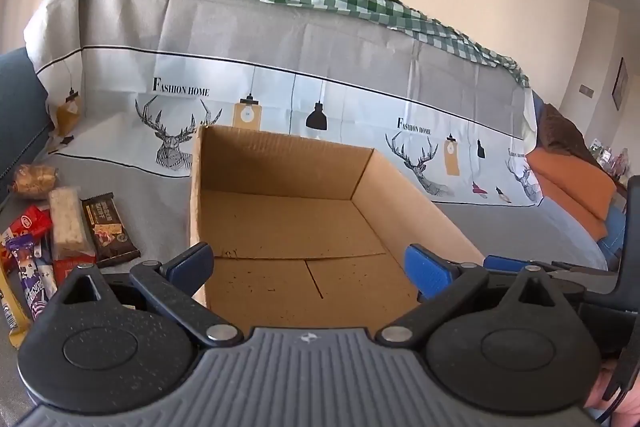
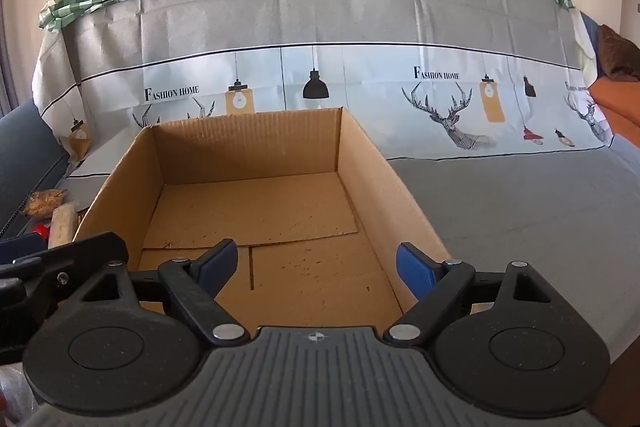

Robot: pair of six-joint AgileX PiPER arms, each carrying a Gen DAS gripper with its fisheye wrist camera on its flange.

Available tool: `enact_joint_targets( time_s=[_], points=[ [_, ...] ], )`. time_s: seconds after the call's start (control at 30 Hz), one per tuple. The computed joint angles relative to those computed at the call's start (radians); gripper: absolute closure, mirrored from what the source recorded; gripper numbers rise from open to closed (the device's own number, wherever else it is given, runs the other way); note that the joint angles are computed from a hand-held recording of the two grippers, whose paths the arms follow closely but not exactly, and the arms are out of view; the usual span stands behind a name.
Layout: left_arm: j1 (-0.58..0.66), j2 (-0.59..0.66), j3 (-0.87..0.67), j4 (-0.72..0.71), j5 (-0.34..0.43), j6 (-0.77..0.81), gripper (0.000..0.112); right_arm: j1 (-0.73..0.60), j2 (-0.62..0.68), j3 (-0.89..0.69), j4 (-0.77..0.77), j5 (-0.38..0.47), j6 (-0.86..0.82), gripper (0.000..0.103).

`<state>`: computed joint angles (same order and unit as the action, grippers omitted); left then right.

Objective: Organize snacks
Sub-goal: 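Move both tools from the cardboard box toward the snack pile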

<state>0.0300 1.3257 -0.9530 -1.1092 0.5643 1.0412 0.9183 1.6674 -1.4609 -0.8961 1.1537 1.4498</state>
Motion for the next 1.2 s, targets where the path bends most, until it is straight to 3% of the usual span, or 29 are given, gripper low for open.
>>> enact_joint_targets(
  time_s=[0.37, 0.63, 0.67, 0.8, 1.03, 1.2],
  points=[
    [0.003, 0.007, -0.022, 0.061, 0.034, -0.070, 0.012, -0.011, 0.013, -0.025, 0.032, -0.004, -0.030, 0.016],
    [0.070, -0.038, -0.003, 0.077, 0.099, -0.013, 0.033, 0.010, 0.046, -0.076, 0.009, 0.001, -0.021, 0.016],
    [0.079, -0.029, -0.008, 0.072, 0.094, 0.021, 0.041, 0.016, 0.049, -0.082, 0.005, 0.001, -0.014, 0.016],
    [0.171, -0.004, -0.107, 0.188, 0.234, -0.051, 0.069, 0.032, 0.072, -0.127, 0.000, -0.008, 0.003, 0.017],
    [0.443, 0.057, -0.248, 0.093, 0.504, 0.211, 0.073, 0.083, 0.125, -0.223, -0.050, -0.080, 0.046, 0.040],
    [0.609, 0.155, -0.257, 0.018, 0.617, 0.365, 0.073, 0.127, 0.197, -0.336, -0.084, -0.134, 0.029, 0.041]
  ],
)
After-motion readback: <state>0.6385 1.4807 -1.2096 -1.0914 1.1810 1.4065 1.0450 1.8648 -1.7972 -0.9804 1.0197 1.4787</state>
